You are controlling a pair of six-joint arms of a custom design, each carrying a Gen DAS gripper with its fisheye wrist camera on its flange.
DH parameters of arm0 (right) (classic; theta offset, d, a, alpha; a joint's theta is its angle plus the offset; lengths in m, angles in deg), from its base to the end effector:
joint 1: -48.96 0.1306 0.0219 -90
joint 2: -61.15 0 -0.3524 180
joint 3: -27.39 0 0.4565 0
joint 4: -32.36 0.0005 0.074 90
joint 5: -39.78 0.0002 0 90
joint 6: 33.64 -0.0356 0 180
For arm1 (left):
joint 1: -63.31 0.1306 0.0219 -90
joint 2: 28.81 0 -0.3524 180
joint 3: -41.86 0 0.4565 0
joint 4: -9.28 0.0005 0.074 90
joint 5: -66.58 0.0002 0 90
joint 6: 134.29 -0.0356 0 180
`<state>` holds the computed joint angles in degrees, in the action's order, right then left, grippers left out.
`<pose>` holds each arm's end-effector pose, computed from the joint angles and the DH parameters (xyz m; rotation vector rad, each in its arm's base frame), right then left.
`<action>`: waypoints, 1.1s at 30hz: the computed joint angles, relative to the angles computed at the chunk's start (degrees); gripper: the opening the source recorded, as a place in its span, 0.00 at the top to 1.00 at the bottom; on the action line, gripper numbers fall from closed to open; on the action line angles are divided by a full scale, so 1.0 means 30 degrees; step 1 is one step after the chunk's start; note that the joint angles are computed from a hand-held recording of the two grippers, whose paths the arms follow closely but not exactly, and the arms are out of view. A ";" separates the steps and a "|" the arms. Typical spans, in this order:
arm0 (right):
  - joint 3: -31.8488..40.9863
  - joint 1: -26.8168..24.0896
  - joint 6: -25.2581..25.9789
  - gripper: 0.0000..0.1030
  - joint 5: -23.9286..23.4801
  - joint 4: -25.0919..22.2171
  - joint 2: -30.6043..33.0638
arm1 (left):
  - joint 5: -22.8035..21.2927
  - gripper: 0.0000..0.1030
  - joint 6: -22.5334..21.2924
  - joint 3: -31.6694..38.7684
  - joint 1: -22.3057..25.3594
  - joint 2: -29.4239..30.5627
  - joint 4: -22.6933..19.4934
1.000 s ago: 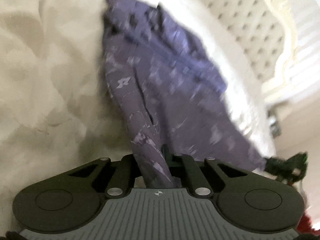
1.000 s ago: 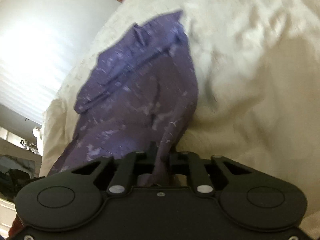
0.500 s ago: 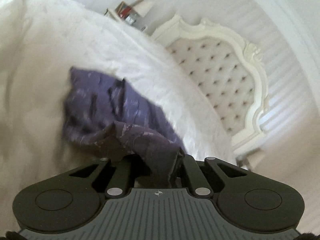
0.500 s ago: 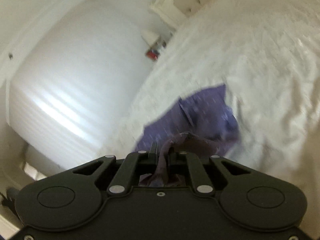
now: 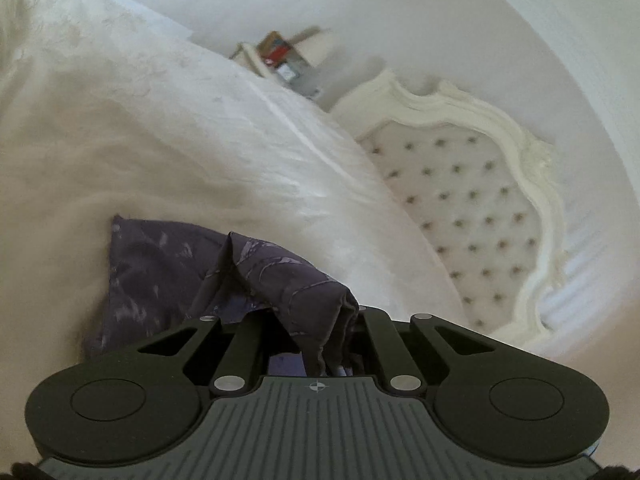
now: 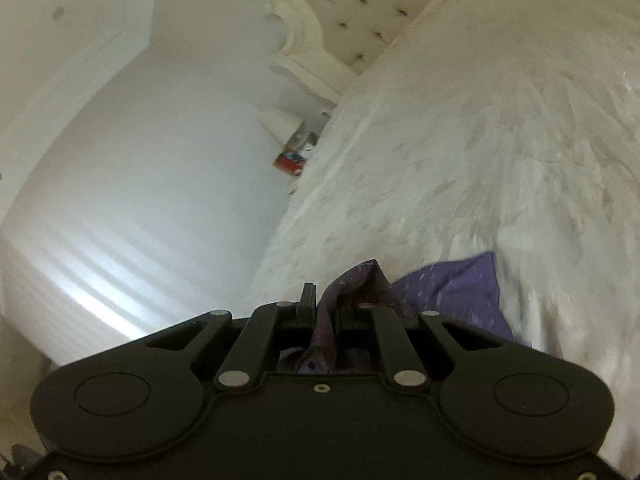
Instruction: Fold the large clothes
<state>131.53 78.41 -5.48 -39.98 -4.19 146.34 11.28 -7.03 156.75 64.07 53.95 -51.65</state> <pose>0.4631 0.2536 0.5968 0.6756 1.8614 0.9103 0.4547 -0.0147 0.6731 -0.3167 2.1087 -1.0105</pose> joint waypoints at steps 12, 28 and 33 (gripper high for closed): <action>0.3866 -0.1292 0.1317 0.68 -0.0705 -0.2406 0.4794 | -0.2468 0.79 0.0416 0.0683 -0.0578 0.2748 0.0149; 0.3932 0.0777 0.8658 0.14 0.1160 -0.2823 0.4235 | -0.7047 0.13 -0.7727 -0.0374 -0.3119 0.0094 0.0301; 0.4916 0.2764 1.3009 0.15 0.1675 -0.4268 0.5215 | -0.8215 0.13 -0.9865 -0.2081 -0.4979 -0.0668 -0.0805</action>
<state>146.28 86.70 33.55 -34.96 -16.99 161.98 -13.37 -36.62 150.51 49.13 51.95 -54.06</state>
